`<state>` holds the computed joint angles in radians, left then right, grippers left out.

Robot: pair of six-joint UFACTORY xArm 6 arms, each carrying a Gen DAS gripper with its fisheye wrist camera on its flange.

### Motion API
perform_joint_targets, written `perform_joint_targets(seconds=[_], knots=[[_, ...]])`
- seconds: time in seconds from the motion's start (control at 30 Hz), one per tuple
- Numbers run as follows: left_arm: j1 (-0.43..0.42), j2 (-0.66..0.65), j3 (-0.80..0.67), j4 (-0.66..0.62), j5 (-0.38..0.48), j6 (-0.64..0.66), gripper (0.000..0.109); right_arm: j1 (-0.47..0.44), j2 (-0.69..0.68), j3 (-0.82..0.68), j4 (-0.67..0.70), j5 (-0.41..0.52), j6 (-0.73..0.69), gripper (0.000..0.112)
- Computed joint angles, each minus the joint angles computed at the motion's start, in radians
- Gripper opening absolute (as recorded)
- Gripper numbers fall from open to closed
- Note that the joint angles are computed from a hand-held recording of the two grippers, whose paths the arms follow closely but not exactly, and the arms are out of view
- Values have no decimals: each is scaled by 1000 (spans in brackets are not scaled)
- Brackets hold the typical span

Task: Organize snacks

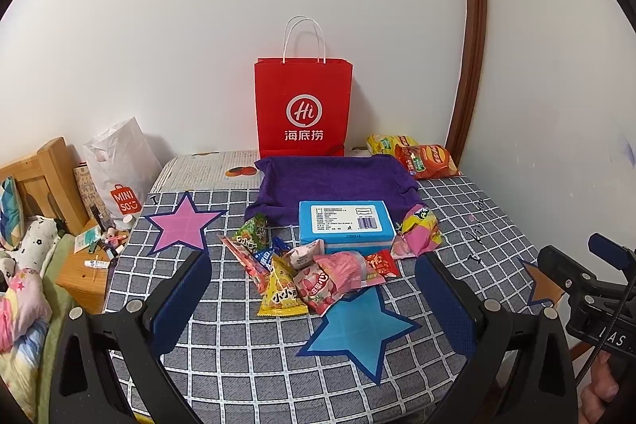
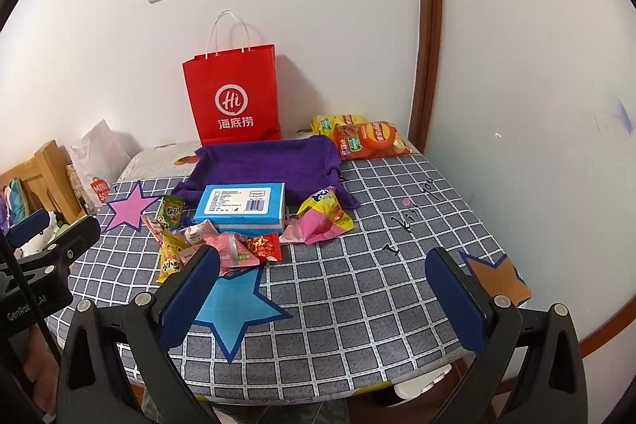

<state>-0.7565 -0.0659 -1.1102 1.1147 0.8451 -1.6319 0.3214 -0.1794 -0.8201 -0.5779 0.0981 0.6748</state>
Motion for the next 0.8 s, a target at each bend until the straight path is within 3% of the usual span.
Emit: perform_joint_targets(seconds=[0.8], knots=[[-5,-1,3,6,2,-8,103,-1,-7,7,38,-7,-28,102]])
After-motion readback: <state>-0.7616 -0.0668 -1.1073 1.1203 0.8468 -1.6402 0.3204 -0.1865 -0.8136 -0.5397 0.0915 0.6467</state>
